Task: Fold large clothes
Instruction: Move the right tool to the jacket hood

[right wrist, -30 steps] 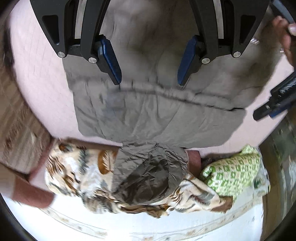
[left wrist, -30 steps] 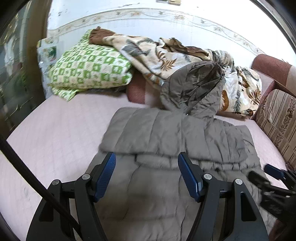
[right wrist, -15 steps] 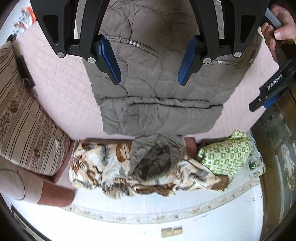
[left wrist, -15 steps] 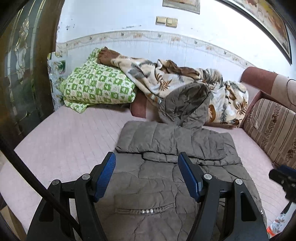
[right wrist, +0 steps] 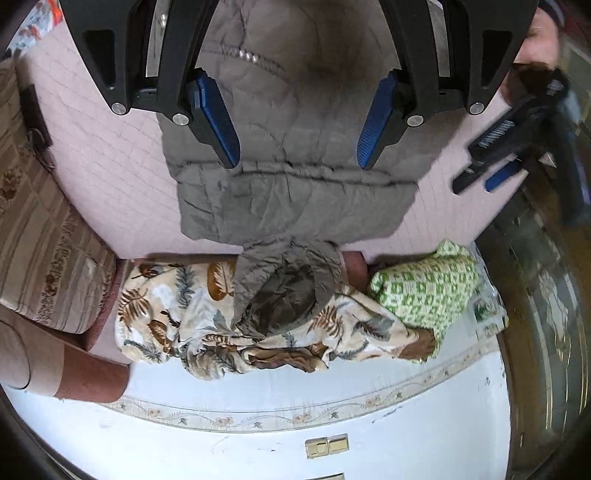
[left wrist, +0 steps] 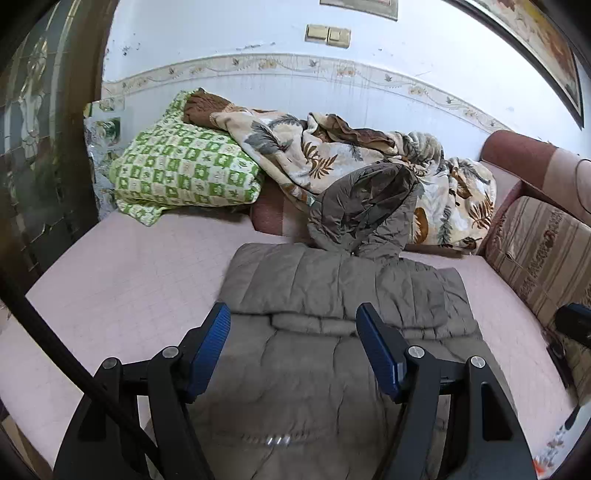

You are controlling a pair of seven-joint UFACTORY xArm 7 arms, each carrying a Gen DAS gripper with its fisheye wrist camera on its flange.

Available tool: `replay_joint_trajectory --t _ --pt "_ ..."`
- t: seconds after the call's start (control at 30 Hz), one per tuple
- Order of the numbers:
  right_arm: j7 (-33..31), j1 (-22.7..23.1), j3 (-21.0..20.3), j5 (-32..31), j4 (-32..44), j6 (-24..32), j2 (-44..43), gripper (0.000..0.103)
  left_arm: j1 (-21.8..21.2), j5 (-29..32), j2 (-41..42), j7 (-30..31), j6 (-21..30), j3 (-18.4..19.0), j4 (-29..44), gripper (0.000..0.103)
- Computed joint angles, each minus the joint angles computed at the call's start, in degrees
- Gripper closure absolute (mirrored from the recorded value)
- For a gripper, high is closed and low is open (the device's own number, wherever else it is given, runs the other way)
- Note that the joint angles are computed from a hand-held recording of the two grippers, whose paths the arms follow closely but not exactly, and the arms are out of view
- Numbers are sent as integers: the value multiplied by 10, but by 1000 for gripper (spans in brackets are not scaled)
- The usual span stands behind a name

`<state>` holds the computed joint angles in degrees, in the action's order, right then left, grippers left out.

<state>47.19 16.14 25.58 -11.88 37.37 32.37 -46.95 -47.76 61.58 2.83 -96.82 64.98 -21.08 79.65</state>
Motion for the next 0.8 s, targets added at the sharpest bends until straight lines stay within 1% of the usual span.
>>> replay_joint_trajectory --t 0.07,0.1,0.17,0.2,0.23,0.27,0.33,0.37,0.4,0.47,0.53,0.57,0.6,0.63,0.73,0.8 --pt "-20 0 -25 5 18 -18 29 32 6 5 23 1 -9 10 26 33" --pt "-37 3 -46 13 37 -28 56 32 9 10 36 -6 -12 18 40 33" --pt "-61 -1 -68 23 73 -35 99 32 13 14 65 -26 -30 38 61 31" --pt "-69 -13 -72 19 99 -35 124 32 17 8 72 -31 -50 48 61 31" --pt "-75 -22 -74 16 119 -34 143 32 24 1 80 -40 -81 58 57 31" --pt "-89 -24 -86 21 145 -36 173 32 28 -10 90 -44 -99 66 58 31" --pt "-113 -14 -120 55 192 -39 230 32 36 -42 104 -30 -128 78 63 31" --pt "-116 -18 -130 67 221 -39 262 32 43 -55 108 -25 -158 85 60 31" --pt "-113 -27 -133 65 254 -35 295 32 43 -59 111 -21 -170 91 59 31" --pt "-106 -42 -137 46 319 -19 356 32 39 -62 118 3 -168 101 68 31" --pt "-103 -45 -154 53 383 -17 417 32 35 -55 114 5 -172 109 61 31" --pt "-91 -47 -160 42 416 -7 444 32 34 -51 111 3 -173 111 56 31" --pt "-69 -47 -165 20 461 14 479 32 34 -48 109 1 -174 112 51 31" --pt "-60 -43 -174 16 492 26 505 32 35 -48 109 4 -173 112 50 31" --pt "-71 -38 -193 61 606 56 597 32 31 -42 118 16 -159 112 57 31" --pt "-58 -26 -206 60 668 73 643 32 28 -35 122 20 -155 114 61 31"
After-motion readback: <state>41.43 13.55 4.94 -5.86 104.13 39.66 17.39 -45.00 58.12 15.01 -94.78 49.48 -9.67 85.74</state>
